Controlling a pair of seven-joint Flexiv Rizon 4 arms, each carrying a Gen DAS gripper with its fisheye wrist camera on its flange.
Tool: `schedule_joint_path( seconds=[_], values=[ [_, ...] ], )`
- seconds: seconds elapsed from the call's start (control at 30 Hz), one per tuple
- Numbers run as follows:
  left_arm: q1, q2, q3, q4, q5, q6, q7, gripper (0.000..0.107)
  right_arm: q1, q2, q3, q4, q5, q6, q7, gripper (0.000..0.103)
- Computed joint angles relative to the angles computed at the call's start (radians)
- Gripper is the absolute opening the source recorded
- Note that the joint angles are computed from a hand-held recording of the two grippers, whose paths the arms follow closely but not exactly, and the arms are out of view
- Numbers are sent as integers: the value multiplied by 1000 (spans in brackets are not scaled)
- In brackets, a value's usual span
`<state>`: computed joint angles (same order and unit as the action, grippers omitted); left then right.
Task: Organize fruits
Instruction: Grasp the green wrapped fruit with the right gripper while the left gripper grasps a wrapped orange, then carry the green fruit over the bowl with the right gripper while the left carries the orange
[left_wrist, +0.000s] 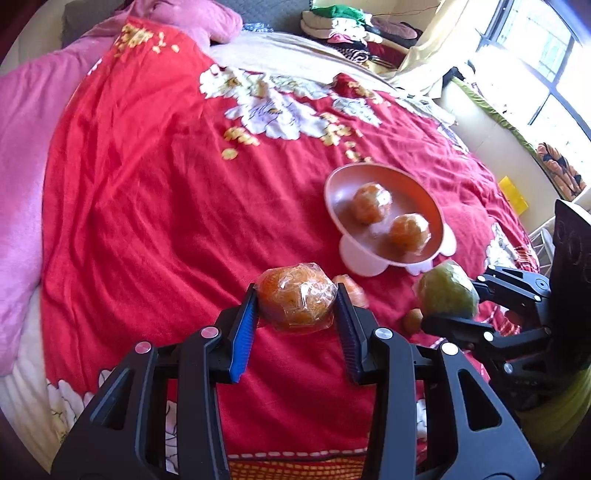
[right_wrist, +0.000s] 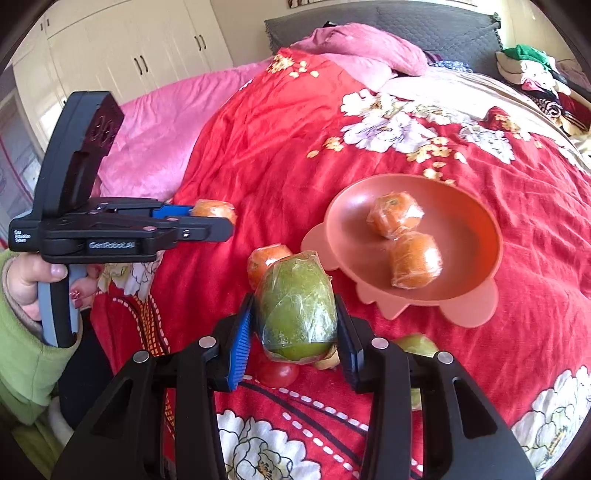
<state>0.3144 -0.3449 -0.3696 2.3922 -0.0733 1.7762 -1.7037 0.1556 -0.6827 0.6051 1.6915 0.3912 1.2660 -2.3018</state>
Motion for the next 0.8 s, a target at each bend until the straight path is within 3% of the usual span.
schedule_joint_path(
  seconds=[0.47, 0.8],
  values=[
    [-65, -1, 13, -51, -34, -26, 25, 32, -59, 10, 20, -16, 58, 39, -15, 39],
    [-134, -58, 39, -137, -84, -70, 81, 32, -77, -2, 11, -48, 62, 51, -6, 39]
  ],
)
